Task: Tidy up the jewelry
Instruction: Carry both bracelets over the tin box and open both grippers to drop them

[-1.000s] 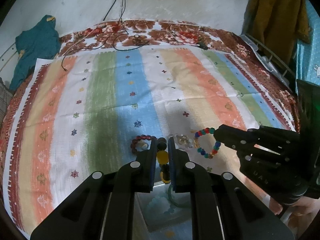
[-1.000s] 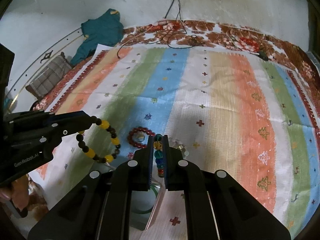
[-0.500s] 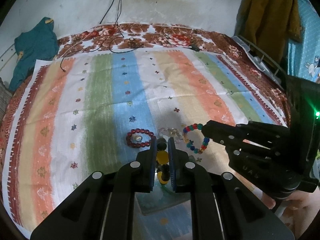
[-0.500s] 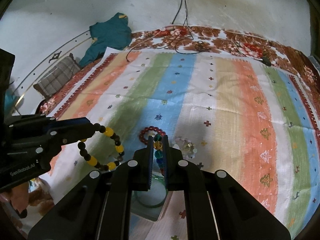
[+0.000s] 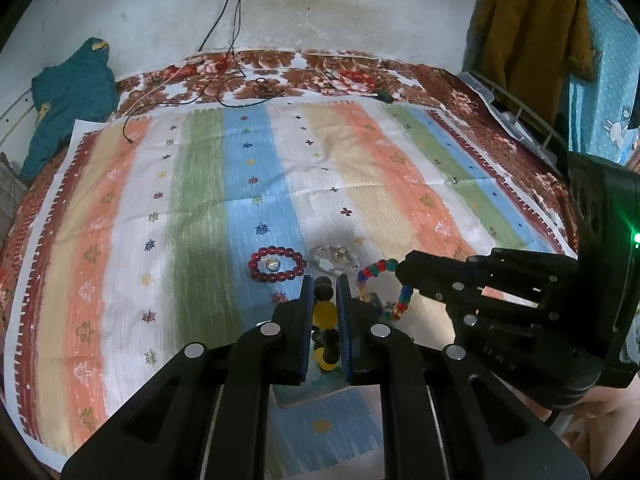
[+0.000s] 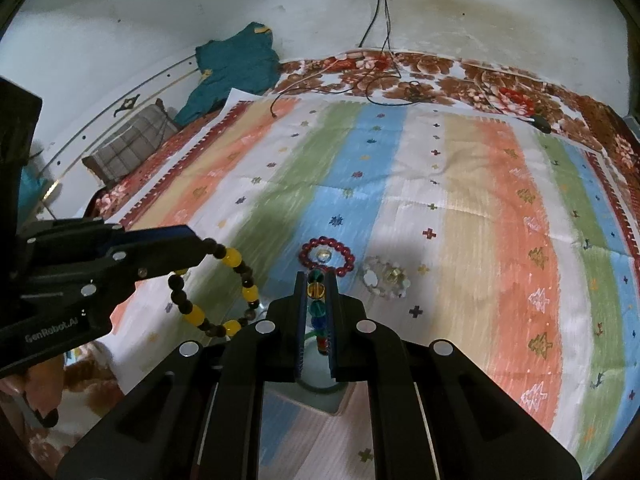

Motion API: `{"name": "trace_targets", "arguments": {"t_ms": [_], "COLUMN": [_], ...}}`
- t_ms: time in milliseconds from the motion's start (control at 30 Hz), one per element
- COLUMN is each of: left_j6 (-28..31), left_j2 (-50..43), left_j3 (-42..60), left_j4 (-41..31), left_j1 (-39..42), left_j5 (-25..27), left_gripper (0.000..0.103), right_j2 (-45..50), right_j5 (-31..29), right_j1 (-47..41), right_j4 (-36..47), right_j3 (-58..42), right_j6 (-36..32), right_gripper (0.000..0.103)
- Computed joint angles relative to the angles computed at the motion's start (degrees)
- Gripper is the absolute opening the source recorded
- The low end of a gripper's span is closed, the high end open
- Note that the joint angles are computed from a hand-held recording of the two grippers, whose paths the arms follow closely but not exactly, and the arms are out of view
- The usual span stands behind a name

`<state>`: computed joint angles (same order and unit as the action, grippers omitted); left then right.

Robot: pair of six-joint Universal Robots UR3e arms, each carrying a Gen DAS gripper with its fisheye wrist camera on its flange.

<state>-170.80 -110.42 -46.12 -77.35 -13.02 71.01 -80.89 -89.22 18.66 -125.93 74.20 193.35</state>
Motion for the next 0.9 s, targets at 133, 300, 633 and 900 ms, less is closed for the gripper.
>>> {"name": "trace_targets", "arguments": {"t_ms": [133, 300, 633, 900], "left_j6": [0.0, 0.3, 0.1, -2.0], "left_j2": [1.6, 3.4, 4.3, 3.8], "left_j3": [-2.2, -4.5, -5.9, -5.1], "left_j4": [1.0, 1.6, 1.9, 1.5], "left_j1": [-0.4, 0.0, 0.2, 0.7], "left_j5": [0.0, -1.2, -0.8, 2.4], "left_gripper": [0.011, 0.011, 0.011, 0.022], "right_j2": [-1.0, -2.2, -3.4, -3.1], "right_j5": [-0.8, -0.5, -0.3, -1.5], "right_j1": [0.8, 1.4, 2.1, 1.4], "right_j4": [-0.3, -0.2, 0.3, 3.1], "right_j3": [1.0, 2.3, 3.9, 3.0], "right_j6": [0.2, 0.2, 0.8, 2.5], "right_gripper": [0.010, 0.010, 0.010, 0.032]}}
